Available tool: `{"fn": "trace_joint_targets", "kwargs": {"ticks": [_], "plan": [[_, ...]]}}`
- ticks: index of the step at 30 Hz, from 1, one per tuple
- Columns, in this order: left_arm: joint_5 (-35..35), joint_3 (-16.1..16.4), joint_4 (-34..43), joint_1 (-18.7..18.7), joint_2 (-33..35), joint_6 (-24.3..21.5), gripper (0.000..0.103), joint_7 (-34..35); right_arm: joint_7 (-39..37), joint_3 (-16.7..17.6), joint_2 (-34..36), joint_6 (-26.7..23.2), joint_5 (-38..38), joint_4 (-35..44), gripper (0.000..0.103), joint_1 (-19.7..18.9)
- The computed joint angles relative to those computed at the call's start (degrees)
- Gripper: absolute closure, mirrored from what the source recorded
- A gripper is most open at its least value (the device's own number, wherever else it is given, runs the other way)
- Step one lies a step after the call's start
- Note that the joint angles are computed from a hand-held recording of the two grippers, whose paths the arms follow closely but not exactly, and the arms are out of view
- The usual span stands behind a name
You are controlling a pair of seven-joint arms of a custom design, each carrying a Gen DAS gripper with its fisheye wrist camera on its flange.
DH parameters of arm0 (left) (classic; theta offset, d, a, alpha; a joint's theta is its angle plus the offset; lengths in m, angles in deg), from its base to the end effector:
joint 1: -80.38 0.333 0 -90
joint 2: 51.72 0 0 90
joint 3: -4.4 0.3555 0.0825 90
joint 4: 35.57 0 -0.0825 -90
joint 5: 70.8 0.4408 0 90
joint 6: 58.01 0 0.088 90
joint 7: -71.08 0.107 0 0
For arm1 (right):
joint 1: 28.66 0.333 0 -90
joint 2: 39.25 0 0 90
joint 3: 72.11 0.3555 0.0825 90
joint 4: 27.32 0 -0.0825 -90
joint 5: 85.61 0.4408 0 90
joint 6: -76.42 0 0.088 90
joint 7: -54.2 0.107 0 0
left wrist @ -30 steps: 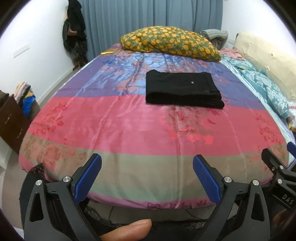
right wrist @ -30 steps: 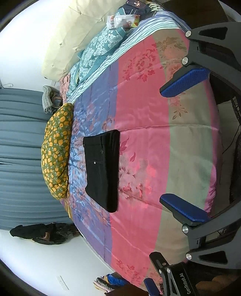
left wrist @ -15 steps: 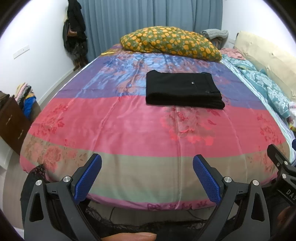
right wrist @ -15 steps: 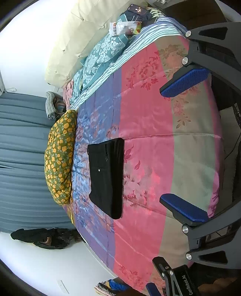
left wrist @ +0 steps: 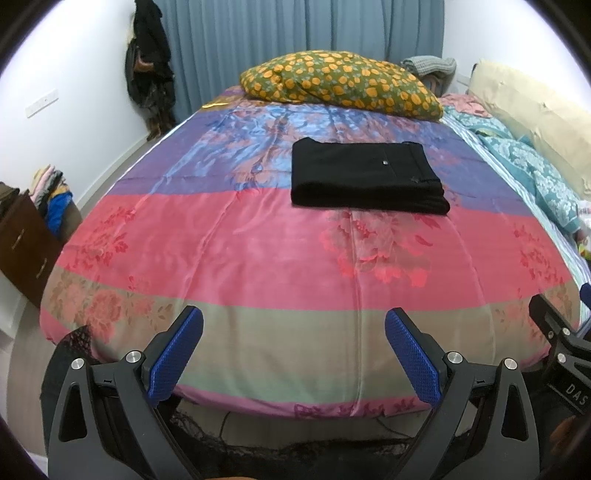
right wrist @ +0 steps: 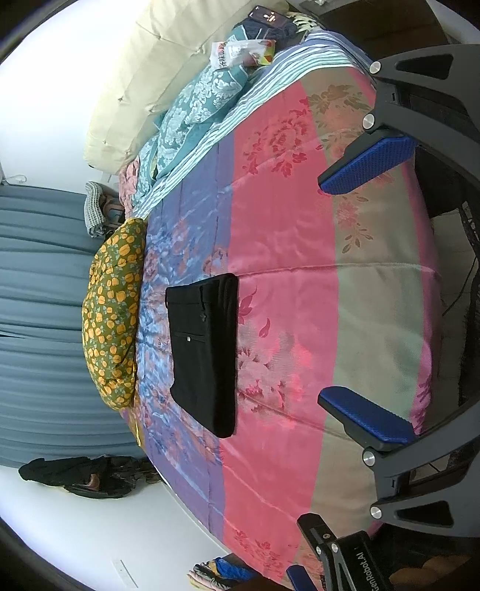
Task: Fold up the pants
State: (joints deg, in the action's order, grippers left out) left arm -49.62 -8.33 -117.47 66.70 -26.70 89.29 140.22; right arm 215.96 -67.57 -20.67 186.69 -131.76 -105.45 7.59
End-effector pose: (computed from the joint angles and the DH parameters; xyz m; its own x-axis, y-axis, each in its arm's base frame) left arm 0.7342 -0.3301 0.5526 -0.2683 -0.9632 -0.0183 -0.7054 0.2094 -0.6771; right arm 0.6085 0.4451 0.6114 -0.3757 -0.9224 0.0896 -0.6772 0.2073 -0.7060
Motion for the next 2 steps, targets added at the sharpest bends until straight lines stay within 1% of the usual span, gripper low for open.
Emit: {"fn": "trace_joint_targets", "kwargs": {"ticks": [2], "plan": [[0.91, 0.38, -0.26, -0.34, -0.17, 0.35, 0.004, -0.49, -0.05, 0.04, 0.09, 0.06, 0.02, 0.05, 0.0, 0.06]]}}
